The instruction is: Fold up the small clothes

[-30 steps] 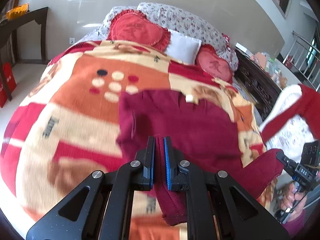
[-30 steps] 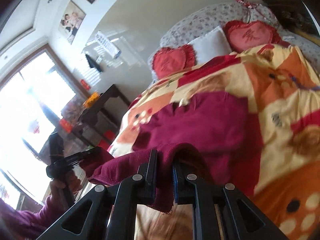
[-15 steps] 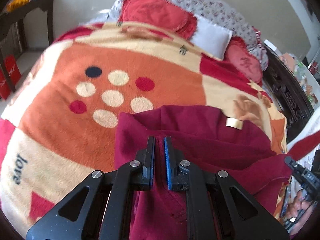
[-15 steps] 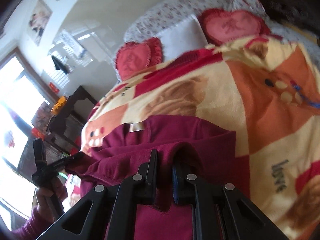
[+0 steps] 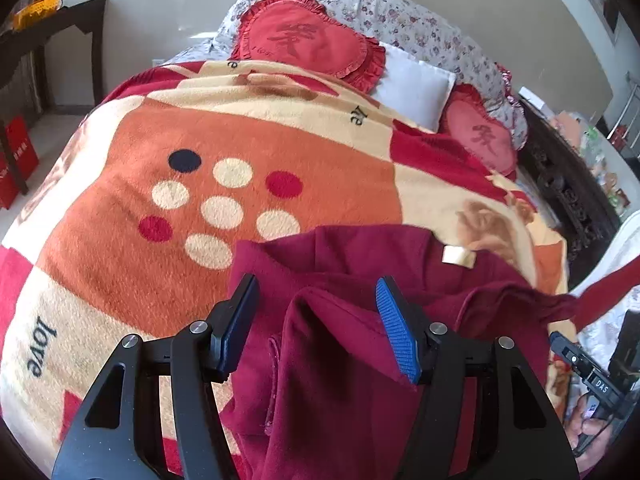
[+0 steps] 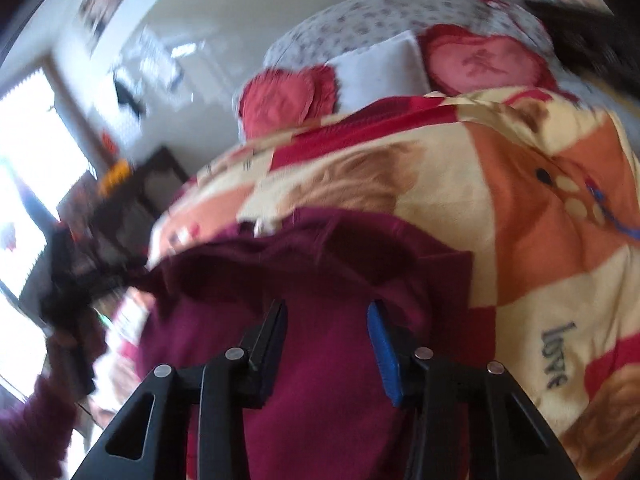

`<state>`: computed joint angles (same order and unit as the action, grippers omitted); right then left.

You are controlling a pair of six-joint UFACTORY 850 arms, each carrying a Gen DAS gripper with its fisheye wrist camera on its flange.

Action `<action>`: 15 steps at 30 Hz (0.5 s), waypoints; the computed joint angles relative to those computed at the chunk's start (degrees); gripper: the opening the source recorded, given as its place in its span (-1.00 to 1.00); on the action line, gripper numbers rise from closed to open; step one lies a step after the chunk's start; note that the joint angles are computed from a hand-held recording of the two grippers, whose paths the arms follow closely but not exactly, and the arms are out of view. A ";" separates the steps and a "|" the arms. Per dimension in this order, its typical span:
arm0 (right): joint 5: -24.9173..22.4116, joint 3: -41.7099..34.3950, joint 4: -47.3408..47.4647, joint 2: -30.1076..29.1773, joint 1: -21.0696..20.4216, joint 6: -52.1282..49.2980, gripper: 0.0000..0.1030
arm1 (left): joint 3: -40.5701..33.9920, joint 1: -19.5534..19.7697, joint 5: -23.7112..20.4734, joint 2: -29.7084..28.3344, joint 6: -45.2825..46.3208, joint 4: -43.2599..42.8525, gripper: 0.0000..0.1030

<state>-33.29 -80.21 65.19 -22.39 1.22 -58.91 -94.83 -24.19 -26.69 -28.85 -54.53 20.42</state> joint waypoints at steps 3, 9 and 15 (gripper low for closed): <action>4.35 -3.22 -3.00 -2.79 1.91 3.63 -0.21 | -0.14 0.89 0.31 -0.72 -0.59 -3.31 0.18; 6.77 -13.29 -9.26 -10.46 2.34 14.25 -0.21 | 2.02 2.14 2.88 1.39 -9.69 2.61 0.41; 7.33 -16.59 -15.55 -12.68 3.08 19.32 -0.08 | -3.88 1.62 -3.24 -3.51 -1.80 -1.11 0.46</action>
<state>-25.96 -96.81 49.64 -35.06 4.30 -39.58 -98.71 -22.57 -29.93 -32.35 -56.33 19.31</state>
